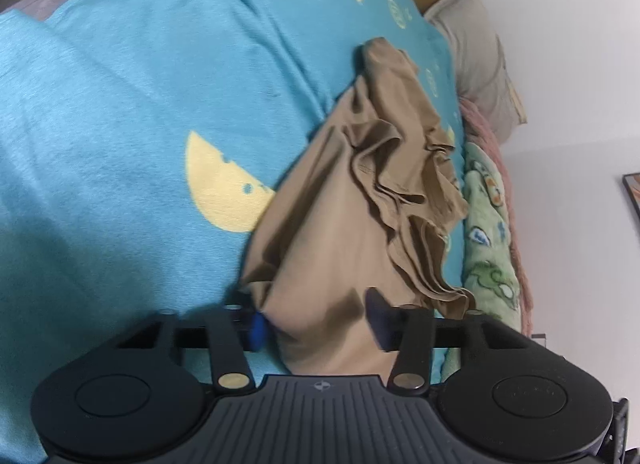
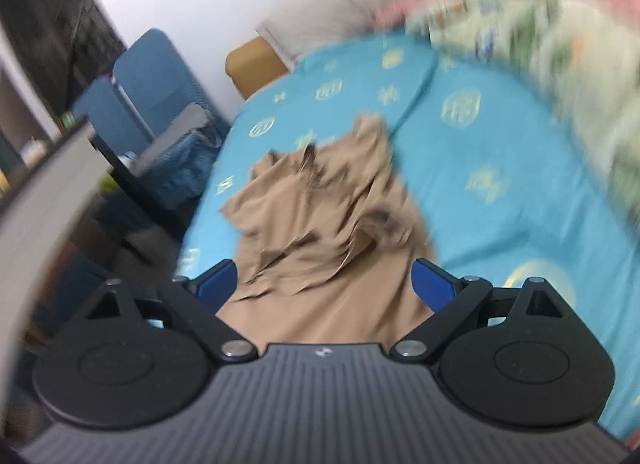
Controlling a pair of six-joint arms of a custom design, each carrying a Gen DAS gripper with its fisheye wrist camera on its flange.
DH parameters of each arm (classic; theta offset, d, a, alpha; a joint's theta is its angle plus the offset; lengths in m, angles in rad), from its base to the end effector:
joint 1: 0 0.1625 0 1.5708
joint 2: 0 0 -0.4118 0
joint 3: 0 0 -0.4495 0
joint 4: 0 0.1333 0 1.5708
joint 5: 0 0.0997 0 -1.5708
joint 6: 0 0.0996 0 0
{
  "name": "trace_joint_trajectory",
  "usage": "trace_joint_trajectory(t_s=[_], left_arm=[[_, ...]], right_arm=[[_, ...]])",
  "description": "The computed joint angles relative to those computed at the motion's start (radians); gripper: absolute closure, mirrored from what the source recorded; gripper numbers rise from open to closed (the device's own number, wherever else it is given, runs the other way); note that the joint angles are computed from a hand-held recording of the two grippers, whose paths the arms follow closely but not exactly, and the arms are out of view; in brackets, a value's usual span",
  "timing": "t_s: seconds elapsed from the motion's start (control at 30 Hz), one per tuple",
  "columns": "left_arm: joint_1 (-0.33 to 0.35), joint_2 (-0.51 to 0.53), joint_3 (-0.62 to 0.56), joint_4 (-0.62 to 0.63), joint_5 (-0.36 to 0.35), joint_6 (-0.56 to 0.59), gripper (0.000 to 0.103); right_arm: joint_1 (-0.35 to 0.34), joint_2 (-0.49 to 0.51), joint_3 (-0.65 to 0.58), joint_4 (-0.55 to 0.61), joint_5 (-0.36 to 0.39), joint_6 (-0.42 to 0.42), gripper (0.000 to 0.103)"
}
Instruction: Fold clothes
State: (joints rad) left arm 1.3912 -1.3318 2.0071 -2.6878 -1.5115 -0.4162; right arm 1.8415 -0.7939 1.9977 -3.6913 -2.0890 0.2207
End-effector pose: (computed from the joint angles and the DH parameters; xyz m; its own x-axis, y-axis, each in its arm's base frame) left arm 0.0332 -0.5965 0.2343 -0.9678 -0.2193 0.1238 -0.2512 0.8756 -0.4126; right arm 0.2358 -0.5358 0.0631 -0.9550 0.2713 0.1203 0.0475 0.5400 -0.8403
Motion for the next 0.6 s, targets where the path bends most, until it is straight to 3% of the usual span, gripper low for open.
trace_joint_trajectory(t_s=[0.07,0.13,0.27,0.37,0.43,0.47,0.6], left_arm=[[-0.002,0.003,-0.002,-0.004,0.010,0.001,0.074],[-0.017,0.004,-0.005,0.010,0.047,0.036,0.079],[-0.043,0.001,0.005,0.003,0.098,0.092,0.086],[-0.039,-0.011,0.016,-0.033,0.067,0.091,0.093],[-0.031,-0.015,0.024,-0.081,0.021,0.087,0.094],[-0.027,-0.015,0.027,-0.107,-0.004,0.087,0.094],[-0.015,-0.010,0.036,-0.198,-0.089,0.095,0.094]], right_arm=[[-0.062,-0.030,0.044,0.045,0.172,0.177,0.008],[-0.123,-0.033,0.067,0.081,0.333,0.319,0.008],[-0.172,0.017,0.053,0.118,0.465,0.443,0.008],[-0.164,0.046,0.036,0.129,0.409,0.474,0.008],[-0.159,0.061,0.029,0.120,0.365,0.495,0.017],[-0.159,0.067,0.031,0.102,0.347,0.509,0.025],[-0.150,0.090,0.034,-0.011,0.257,0.530,0.029]])
